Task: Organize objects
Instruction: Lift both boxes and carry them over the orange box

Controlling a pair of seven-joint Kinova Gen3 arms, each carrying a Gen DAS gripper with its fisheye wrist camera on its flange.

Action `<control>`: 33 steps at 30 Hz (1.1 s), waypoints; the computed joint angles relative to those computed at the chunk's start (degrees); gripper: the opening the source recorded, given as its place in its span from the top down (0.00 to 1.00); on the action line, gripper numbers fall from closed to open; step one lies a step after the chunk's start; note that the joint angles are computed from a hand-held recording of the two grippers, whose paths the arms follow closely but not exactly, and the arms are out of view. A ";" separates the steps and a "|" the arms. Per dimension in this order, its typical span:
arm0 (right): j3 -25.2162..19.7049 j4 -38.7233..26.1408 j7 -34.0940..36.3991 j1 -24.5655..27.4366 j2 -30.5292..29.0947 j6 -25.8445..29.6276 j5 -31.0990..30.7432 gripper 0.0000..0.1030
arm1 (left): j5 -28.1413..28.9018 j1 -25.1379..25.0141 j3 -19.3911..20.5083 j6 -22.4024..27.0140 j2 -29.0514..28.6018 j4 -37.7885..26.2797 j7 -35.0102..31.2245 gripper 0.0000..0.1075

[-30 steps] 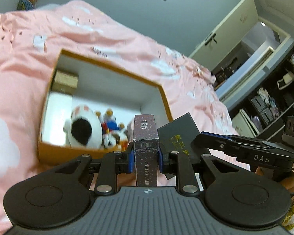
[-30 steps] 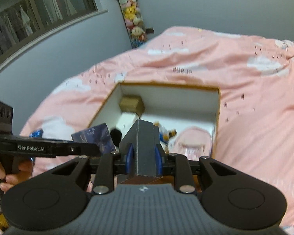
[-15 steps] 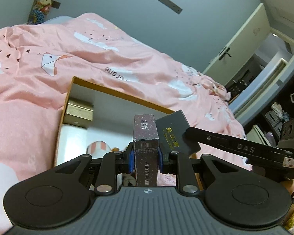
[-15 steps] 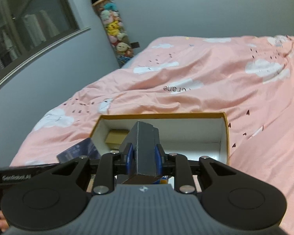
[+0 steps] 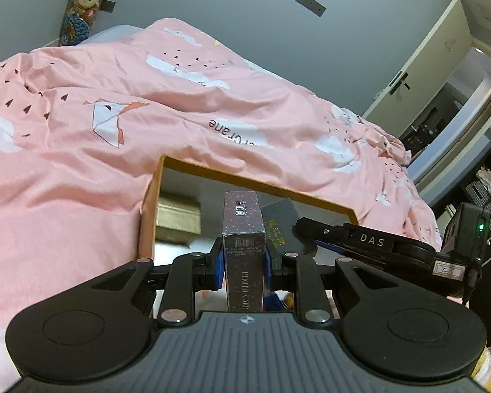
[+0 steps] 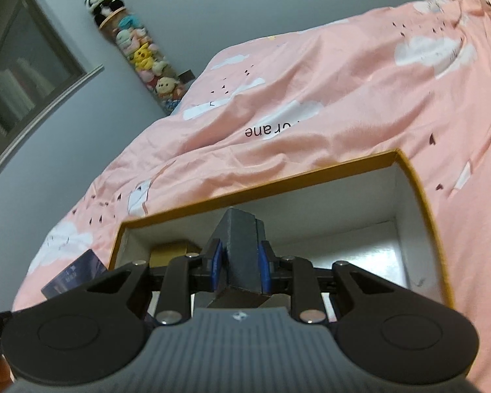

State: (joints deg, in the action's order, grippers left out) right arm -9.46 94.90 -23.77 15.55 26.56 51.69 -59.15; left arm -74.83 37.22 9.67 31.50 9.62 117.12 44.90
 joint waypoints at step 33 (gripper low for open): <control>-3.81 -10.44 -15.14 -5.14 7.82 1.15 19.23 0.80 | 19.50 -1.61 -6.99 -8.05 3.89 -7.13 -26.03 0.76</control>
